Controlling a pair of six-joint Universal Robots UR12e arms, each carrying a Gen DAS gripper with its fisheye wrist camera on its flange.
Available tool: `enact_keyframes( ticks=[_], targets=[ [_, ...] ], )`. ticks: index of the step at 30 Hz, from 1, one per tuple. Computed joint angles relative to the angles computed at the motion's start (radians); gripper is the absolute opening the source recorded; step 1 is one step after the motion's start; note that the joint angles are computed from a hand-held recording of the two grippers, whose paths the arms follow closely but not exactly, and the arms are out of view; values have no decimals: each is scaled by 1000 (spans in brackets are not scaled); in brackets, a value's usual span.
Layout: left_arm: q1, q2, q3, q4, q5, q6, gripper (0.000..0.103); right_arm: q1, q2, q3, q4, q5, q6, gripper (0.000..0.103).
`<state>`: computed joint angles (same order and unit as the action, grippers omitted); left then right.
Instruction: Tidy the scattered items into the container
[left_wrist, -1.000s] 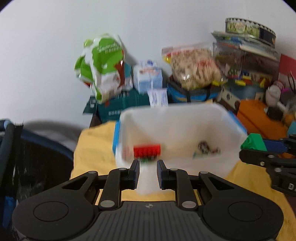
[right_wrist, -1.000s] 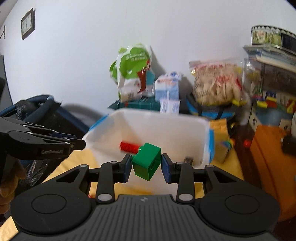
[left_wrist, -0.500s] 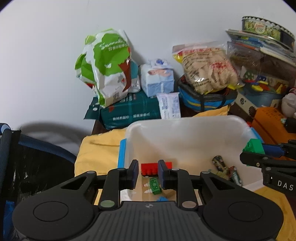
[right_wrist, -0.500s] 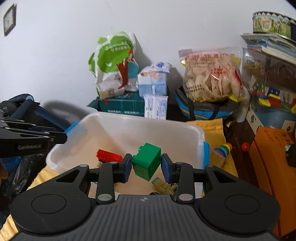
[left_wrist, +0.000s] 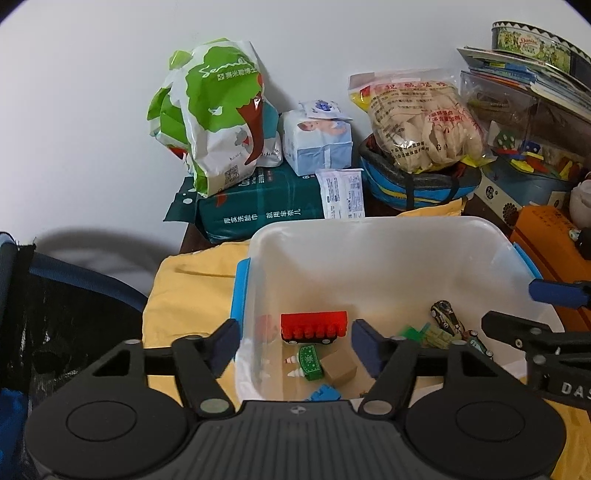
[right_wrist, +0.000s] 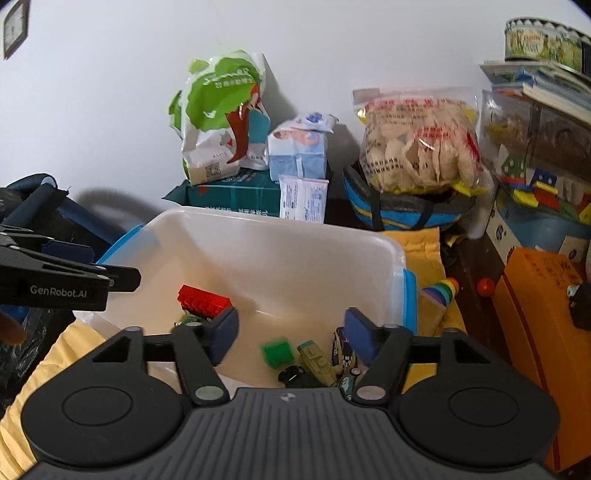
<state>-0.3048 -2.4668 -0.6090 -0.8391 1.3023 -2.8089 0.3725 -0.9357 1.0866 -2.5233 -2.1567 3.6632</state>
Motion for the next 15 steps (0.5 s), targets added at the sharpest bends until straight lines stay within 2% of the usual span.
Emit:
enact_keyframes(
  ticks=[2, 3, 6, 8, 11, 15],
  targets=[
    [6, 13, -20, 9, -6, 5, 72, 5, -1, 4, -26, -14, -15, 75],
    [11, 33, -59, 48, -18, 3, 72, 9, -2, 8, -44, -21, -24, 75],
    [38, 125, -244, 197, -87, 27, 74, 25, -14, 34, -122, -41, -50, 75],
    [50, 178, -367, 282, -104, 45, 79, 41, -21, 60, -208, -51, -102, 77],
    [49, 207, -461, 285, -72, 69, 79, 60, -30, 88, -249, -57, -127, 79],
    [29, 191, -500, 269, -7, 77, 74, 76, -47, 124, -254, -47, -97, 79]
  ],
)
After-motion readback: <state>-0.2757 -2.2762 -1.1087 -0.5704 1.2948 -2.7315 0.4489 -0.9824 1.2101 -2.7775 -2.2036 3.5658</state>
